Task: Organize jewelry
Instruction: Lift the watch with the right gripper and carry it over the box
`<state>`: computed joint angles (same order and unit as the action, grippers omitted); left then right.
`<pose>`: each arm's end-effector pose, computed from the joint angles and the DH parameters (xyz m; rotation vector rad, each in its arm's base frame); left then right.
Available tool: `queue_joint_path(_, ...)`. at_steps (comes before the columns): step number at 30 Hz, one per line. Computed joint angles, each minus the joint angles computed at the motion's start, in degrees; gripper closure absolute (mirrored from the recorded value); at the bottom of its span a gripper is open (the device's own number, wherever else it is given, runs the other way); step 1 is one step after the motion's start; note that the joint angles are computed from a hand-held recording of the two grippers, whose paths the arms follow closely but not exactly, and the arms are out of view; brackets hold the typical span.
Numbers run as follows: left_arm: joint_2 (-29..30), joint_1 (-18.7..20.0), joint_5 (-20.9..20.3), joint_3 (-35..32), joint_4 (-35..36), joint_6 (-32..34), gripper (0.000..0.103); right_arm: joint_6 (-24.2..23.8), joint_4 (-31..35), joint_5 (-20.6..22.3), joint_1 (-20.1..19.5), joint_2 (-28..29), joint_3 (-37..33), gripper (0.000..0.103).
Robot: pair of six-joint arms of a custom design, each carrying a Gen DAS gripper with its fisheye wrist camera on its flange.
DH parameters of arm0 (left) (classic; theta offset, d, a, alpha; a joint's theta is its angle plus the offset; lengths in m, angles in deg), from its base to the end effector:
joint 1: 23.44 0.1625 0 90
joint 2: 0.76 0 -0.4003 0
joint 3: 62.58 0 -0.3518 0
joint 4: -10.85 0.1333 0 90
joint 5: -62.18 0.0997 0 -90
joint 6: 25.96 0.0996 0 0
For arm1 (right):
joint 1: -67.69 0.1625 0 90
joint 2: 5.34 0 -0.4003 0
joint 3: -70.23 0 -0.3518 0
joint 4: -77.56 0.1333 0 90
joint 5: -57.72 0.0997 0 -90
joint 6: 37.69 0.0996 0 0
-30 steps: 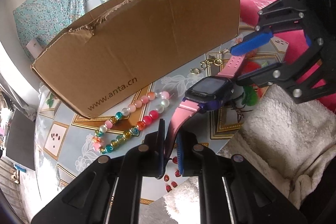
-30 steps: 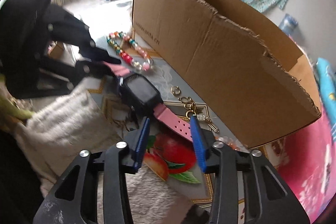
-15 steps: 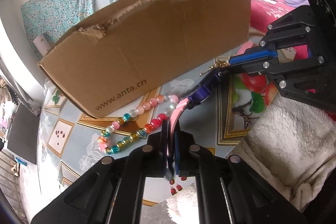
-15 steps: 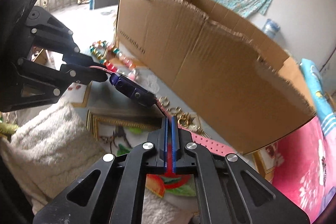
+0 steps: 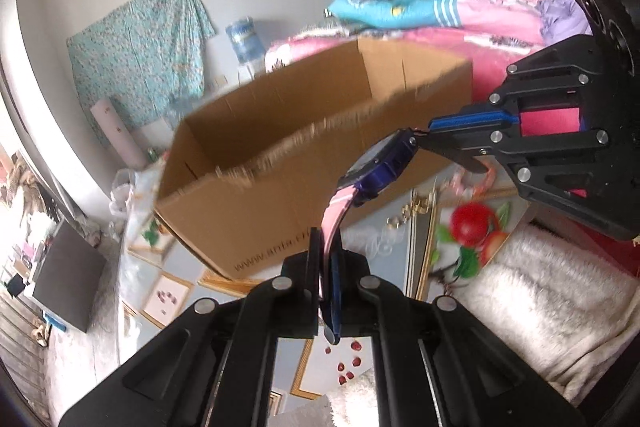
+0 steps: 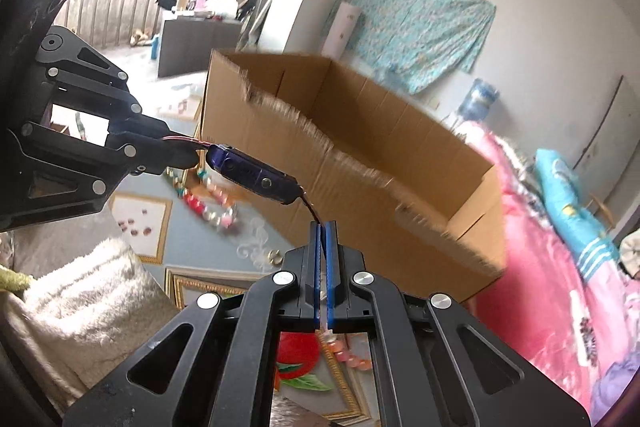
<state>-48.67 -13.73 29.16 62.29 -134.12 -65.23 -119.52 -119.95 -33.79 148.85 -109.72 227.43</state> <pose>-0.3772 -0.2845 0.0292 0.9892 1.9816 -0.8176 0.0904 -0.2691 0.2938 1.3656 -1.8725 0.8207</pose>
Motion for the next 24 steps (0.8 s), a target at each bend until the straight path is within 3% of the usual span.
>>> queue_joint_path(3,-1.44,-0.14,0.71,-0.43,-0.46,1.47,0.099,1.36,3.44,0.88,1.13,-3.07,-0.99,0.103)
queue_joint_path(6,-2.97,0.00,0.81,-1.76,-0.95,3.61,0.099,4.94,7.70,0.36,3.87,-2.38,-4.82,0.103)
queue_joint_path(8,-3.77,0.76,0.42,-3.18,-2.40,6.34,0.099,9.73,11.56,-3.27,9.22,0.30,-9.63,0.103)
queue_joint_path(11,-5.27,3.60,-2.86,-6.80,-3.06,10.13,0.099,16.13,23.34,-6.41,12.97,2.33,-17.91,0.103)
queue_joint_path(15,-5.76,10.34,-10.14,-14.81,0.40,13.28,0.099,27.31,42.30,-10.99,15.10,11.17,-32.99,0.103)
queue_joint_path(21,-2.31,20.67,-20.05,-27.33,11.09,12.45,0.099,38.74,58.47,-18.46,16.00,24.43,-47.78,0.103)
queue_joint_path(24,0.67,24.33,-22.82,-32.34,15.37,12.00,0.099,43.10,63.90,-22.82,15.82,31.18,-53.89,0.103)
